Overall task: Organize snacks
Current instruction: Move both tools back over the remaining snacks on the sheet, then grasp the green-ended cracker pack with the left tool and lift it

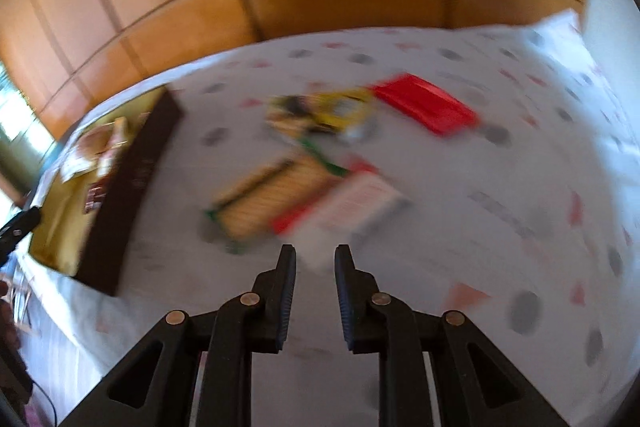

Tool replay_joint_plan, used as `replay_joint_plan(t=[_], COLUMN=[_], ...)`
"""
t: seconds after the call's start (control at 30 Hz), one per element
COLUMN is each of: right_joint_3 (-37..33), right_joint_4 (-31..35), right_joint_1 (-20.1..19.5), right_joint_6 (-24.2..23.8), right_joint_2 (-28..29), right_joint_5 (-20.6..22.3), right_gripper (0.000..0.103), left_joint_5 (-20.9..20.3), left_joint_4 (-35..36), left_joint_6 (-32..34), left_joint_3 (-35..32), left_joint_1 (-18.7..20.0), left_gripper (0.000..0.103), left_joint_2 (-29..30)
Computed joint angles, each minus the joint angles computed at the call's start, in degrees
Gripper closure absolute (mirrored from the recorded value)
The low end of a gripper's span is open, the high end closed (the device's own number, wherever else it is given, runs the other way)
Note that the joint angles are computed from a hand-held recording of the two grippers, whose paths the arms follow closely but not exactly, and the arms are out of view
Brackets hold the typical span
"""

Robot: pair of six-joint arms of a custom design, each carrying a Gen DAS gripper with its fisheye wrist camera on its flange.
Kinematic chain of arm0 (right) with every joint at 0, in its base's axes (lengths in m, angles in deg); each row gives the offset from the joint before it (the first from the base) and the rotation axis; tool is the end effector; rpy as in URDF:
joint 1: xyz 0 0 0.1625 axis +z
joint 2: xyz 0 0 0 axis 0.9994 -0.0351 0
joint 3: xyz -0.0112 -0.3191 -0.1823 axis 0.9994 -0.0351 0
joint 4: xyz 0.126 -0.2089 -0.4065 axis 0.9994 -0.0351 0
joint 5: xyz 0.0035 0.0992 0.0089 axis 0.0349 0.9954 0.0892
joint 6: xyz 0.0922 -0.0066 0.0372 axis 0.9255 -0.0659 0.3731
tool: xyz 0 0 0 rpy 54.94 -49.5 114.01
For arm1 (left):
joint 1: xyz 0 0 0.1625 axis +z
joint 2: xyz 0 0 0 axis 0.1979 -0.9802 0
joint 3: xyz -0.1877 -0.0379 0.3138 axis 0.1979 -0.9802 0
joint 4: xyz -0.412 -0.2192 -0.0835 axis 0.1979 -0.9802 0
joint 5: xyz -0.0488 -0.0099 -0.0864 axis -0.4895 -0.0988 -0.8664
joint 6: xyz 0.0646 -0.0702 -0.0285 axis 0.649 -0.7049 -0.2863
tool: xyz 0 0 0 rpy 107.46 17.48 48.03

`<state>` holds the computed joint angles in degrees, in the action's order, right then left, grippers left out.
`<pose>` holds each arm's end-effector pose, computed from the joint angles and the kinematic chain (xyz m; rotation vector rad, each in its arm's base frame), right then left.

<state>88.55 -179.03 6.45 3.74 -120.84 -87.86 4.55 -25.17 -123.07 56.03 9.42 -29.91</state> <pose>0.1388 -0.5043 0.2555 0.8303 -2.5175 0.4631 -0.2759 -0.3396 0.1465 -0.1662 1.9707 -1.1217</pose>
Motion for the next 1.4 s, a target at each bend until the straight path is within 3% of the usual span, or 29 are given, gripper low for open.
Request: replay_joint_plan(t=[0.1,0.23,0.33,0.43,0.63,0.77,1.07,1.17,1.23,1.4], right_joint_3=[-0.4,-0.5,-0.6,-0.4,-0.5,-0.4,-0.6,-0.4,-0.3,-0.1], right_joint_4=[-0.7,-2.1,-1.4,-1.1,-0.3,-0.1,0.9,0.8,0.6,0.2], right_joint_1=[-1.7,-3.4,-4.2,-4.7,-5.2,-5.7,-7.0,-7.3,-7.5,-7.8], right_joint_6=[0.6,0.9,1.9,2.1,2.3,2.2,2.3,2.0,1.7,1.1], right_joint_2=[-0.4,-0.4,-0.5,-0.8,-1.1,-1.3,-1.8,-2.0,-2.1,-2.1], right_joint_5=[-2.1,-3.9,-3.9,-3.0,-1.0,0.1,3.2,3.9,4.3,4.9], right_gripper=[0.083,0.083,0.083,0.08,0.076,0.076,0.075,0.075,0.075,0.075], left_joint_5=[1.4,2.8,2.2,0.1,-5.4,-9.2,-13.1,-14.0,-14.1,-12.2], left_joint_4=[-7.2,-22.9,-37.2,-50.7,-62.9,-64.4,-65.0,-65.5,-68.4,-71.9], left_joint_6=[8.0,24.8,39.8,55.8,74.4,79.3,81.8,82.5,83.8,78.8], left_joint_3=[0.1,0.5,0.0,-2.7,-10.5,-14.9,-20.9,-22.3,-21.8,-16.8], left_joint_1=[0.7,2.1,3.6,6.1,12.1,15.4,20.0,21.2,21.1,18.5], left_gripper=[0.022,0.03,0.029,0.018,0.013,0.013,0.015,0.034,0.054,0.057], left_joint_2=[0.9,3.3,6.9,13.1,24.0,28.8,34.5,36.1,36.1,33.2])
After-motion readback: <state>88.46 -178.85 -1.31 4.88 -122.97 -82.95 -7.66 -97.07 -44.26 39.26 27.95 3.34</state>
